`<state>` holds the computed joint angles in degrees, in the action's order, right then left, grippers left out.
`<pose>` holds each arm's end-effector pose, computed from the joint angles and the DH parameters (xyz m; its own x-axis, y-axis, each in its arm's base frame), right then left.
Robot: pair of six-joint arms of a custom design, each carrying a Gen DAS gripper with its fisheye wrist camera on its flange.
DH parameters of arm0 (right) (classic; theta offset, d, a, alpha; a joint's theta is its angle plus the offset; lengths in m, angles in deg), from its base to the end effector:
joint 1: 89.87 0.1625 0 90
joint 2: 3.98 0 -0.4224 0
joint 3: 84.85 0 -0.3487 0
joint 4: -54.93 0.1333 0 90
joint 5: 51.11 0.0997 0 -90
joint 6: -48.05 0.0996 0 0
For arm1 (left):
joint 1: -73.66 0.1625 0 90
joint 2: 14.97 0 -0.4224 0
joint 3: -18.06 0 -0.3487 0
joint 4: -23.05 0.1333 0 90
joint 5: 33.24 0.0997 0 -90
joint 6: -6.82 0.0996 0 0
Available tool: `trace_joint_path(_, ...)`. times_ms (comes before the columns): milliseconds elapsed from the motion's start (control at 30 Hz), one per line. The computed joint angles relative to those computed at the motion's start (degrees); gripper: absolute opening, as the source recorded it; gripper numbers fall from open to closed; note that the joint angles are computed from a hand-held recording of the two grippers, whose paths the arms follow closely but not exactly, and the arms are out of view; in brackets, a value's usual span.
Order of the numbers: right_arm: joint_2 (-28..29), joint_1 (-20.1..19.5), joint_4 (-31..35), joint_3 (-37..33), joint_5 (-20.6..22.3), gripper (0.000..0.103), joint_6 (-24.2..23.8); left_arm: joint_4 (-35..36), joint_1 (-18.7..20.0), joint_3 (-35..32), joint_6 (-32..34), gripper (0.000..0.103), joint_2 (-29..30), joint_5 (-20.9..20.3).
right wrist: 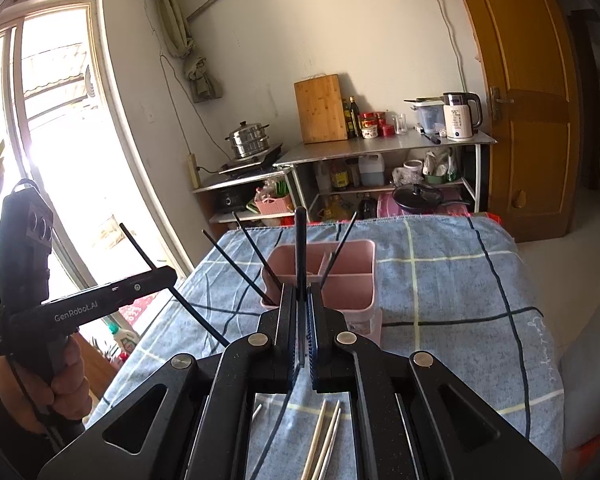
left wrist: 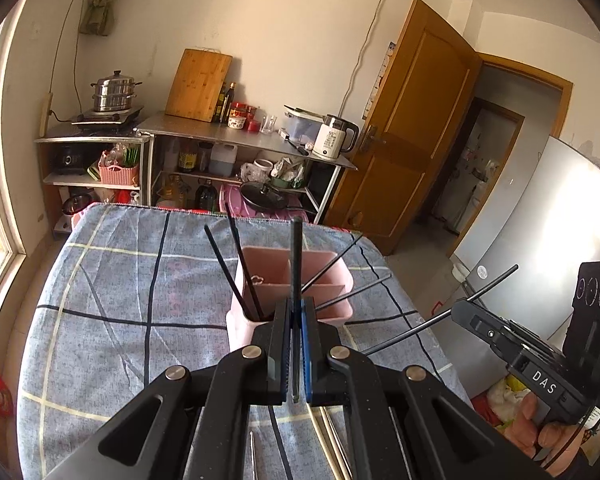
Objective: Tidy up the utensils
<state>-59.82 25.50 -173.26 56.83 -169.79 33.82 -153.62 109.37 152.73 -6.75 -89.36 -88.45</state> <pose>0.2455 -0.3181 0.1898 -0.8619 -0.1672 0.4788 -0.4886 0.5270 -0.6954 -0.2237 -0.3950 0.2375 -0.8368 0.3817 -0.3926 0.5463 0.6300 -0.5520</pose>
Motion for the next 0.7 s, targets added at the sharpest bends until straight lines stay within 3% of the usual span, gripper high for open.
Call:
trace_joint_path(333,-1.3,0.9,1.4,-5.8,1.0,0.005,-1.9,-1.4,0.8,-7.7,4.9,0.004,2.4,1.7)
trace_joint_path(700,0.8,-3.5,2.1,-8.3,3.2,0.005,-1.0,-3.8,6.4,-12.6,6.9,0.004,8.6,-0.7)
